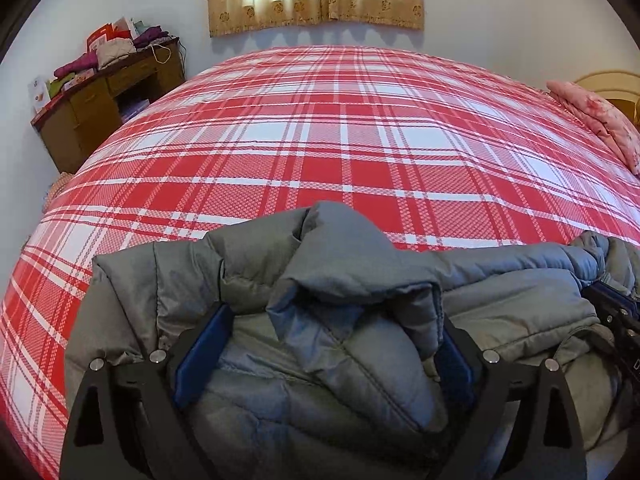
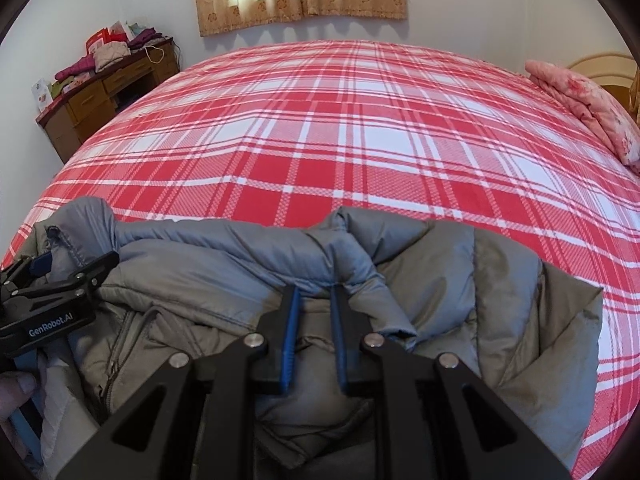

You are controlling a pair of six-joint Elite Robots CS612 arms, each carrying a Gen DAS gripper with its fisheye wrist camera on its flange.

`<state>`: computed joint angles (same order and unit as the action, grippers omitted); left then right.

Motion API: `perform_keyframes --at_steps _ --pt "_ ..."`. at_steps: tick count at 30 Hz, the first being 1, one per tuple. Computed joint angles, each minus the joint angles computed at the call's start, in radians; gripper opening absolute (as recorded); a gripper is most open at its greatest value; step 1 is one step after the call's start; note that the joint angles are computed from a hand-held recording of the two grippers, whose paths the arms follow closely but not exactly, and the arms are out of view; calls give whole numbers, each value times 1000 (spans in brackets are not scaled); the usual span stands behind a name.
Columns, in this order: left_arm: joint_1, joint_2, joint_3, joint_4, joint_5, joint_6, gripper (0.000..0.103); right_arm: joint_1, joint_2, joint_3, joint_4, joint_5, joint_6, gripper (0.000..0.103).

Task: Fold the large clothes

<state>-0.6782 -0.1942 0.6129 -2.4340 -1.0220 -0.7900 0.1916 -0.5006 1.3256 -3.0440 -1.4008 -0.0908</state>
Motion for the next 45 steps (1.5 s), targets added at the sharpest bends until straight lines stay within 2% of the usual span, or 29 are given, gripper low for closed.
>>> perform_keyframes --at_steps 7,10,12,15,17,18,20,23,24,27,37,45 --pt "1 -2 6 -11 -3 -1 95 3 1 0 -6 -11 -4 17" --pt "4 -22 39 -44 -19 -20 95 3 -5 2 -3 -10 -14 18" --pt "2 -56 94 -114 -15 -39 95 -10 -17 16 -12 44 3 21" --pt "-11 -88 140 -242 25 1 95 -23 -43 63 -143 73 24 21" --pt "-20 -84 121 -311 40 53 95 -26 -50 71 -172 73 37 21" --pt "-19 -68 84 -311 9 81 95 -25 -51 63 -154 64 41 21" --pt "-12 -34 11 -246 -57 85 95 -24 -44 43 -103 58 49 21" --pt "-9 42 -128 -20 -58 36 95 -25 -32 28 -46 53 58 21" --pt "-9 54 -146 19 -58 24 95 -28 -26 26 -31 67 63 21" --pt "-10 63 -136 -15 -57 27 95 -27 -22 27 -1 77 35 19" --pt "-13 91 -186 42 -37 25 95 -22 -6 10 6 67 31 19" --pt "-17 114 -241 113 -13 31 95 -11 -3 1 19 20 6 18"
